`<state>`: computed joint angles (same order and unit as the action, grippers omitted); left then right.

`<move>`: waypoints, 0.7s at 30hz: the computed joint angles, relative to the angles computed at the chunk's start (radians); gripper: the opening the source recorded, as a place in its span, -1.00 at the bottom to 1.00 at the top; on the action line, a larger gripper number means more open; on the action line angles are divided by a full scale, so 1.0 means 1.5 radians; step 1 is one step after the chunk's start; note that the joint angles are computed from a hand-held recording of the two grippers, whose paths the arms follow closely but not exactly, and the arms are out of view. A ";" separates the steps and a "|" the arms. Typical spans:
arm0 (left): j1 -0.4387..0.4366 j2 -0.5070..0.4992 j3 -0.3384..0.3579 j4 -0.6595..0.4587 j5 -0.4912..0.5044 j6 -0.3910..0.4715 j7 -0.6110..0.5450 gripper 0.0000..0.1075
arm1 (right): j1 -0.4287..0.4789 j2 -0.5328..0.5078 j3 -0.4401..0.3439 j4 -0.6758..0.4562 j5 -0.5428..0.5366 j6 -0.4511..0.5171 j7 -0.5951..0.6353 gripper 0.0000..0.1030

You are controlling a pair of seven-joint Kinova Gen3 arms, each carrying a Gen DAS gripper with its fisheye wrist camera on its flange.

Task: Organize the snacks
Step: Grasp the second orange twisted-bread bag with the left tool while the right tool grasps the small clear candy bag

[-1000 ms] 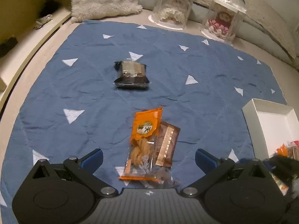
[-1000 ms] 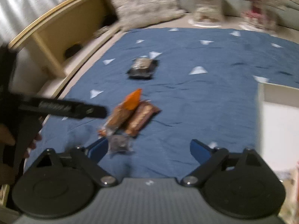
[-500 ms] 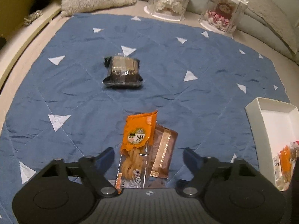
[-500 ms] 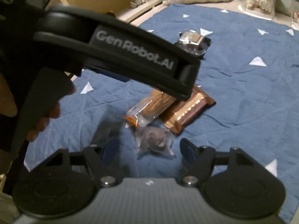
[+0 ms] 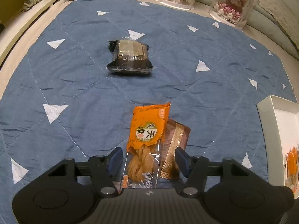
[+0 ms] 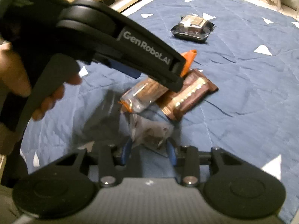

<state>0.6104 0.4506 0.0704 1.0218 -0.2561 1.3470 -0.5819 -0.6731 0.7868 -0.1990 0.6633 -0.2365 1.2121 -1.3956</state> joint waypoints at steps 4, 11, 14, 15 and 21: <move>-0.005 -0.007 0.001 0.014 0.004 -0.012 0.000 0.08 | 0.015 -0.033 -0.002 0.038 0.004 0.012 0.023 -0.12; -0.019 -0.027 0.008 0.046 0.016 -0.045 0.005 0.00 | 0.025 -0.054 0.000 0.063 0.015 0.067 0.055 -0.09; -0.030 -0.038 0.014 0.060 0.035 -0.067 0.000 0.00 | 0.038 -0.055 -0.004 0.071 -0.005 0.071 0.039 0.06; -0.034 -0.042 0.017 0.065 0.041 -0.075 -0.004 0.00 | 0.042 -0.041 -0.005 0.056 -0.017 0.075 0.024 0.12; -0.025 -0.030 0.016 0.047 0.031 -0.060 -0.005 0.00 | 0.042 -0.014 0.006 0.004 -0.030 0.091 -0.053 0.19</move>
<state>0.5722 0.4054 0.0938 1.0918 -0.2102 1.2573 -0.5897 -0.6099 0.7659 -0.1899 0.6693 -0.2809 1.3491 -1.4758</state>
